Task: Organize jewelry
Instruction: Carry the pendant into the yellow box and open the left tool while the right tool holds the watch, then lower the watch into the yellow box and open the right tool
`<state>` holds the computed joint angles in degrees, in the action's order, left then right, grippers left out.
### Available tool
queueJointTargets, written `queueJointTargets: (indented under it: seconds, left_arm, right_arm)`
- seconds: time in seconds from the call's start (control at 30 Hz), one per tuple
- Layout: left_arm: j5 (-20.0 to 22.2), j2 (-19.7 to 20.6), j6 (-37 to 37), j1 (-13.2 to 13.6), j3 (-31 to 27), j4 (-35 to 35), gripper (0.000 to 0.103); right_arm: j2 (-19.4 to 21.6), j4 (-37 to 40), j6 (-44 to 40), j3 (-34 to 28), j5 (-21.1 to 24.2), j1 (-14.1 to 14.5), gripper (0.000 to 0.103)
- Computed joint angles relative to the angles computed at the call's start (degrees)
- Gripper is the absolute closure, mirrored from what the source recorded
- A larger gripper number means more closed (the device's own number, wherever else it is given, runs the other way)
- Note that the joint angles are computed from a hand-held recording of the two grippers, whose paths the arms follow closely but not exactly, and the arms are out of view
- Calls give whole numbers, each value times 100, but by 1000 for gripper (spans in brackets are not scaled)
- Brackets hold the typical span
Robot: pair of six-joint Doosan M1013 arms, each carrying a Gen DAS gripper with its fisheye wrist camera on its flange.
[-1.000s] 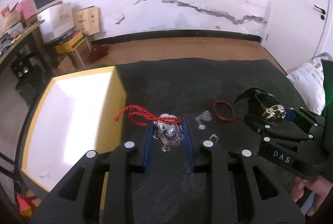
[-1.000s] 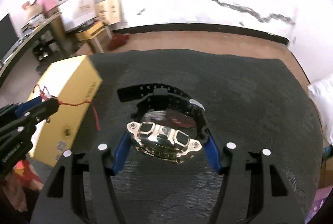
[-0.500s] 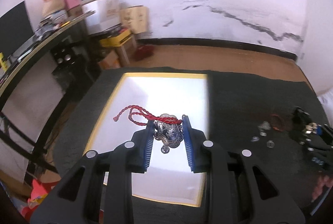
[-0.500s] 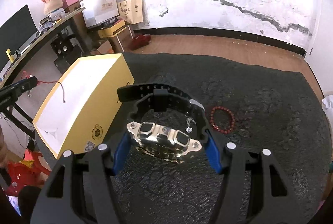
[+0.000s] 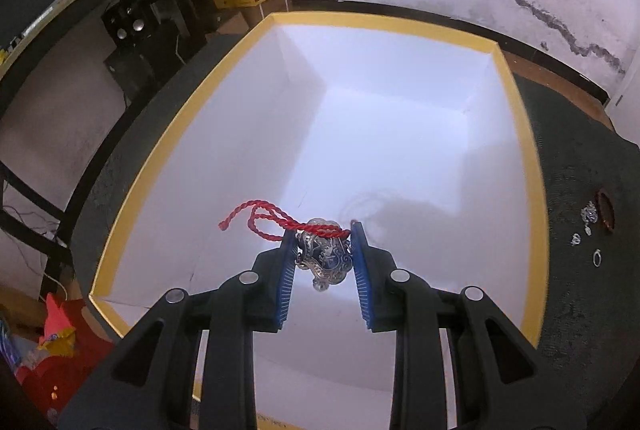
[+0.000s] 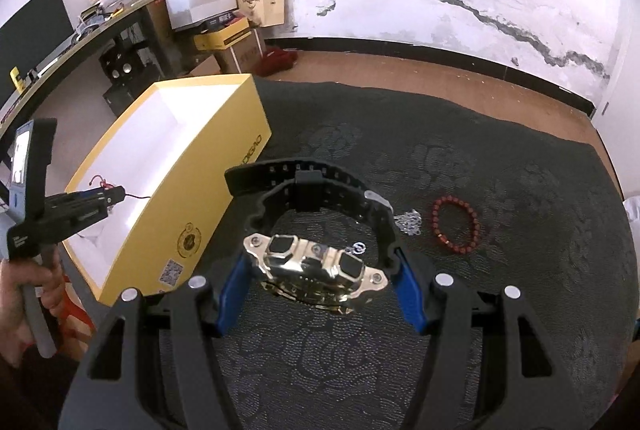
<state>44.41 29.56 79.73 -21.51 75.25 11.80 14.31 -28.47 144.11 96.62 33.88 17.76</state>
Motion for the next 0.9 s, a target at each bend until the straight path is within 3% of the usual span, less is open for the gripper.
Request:
queueJointTargets:
  seconds: [0.4,0.43,0.47,0.53,0.9]
  left_arm:
    - [51,75,390,107,7,-403,75]
    - [8,63,393,111,15,-387,69]
    - [-55,46,381,111,33,-370,49]
    - [-317,-67,191,99,183,-240,20]
    - [-940,-597,342,201,864,-584,17]
  right_arm:
    - [46,-70,32,-52,50,81,41]
    - [45,-79,38,-54,54,90,41]
    - [41,-97,52,-43,52,100,41]
    - [33,-124,43,-30,61,122,41]
    - [184,-286,-198,-378,297,444,41]
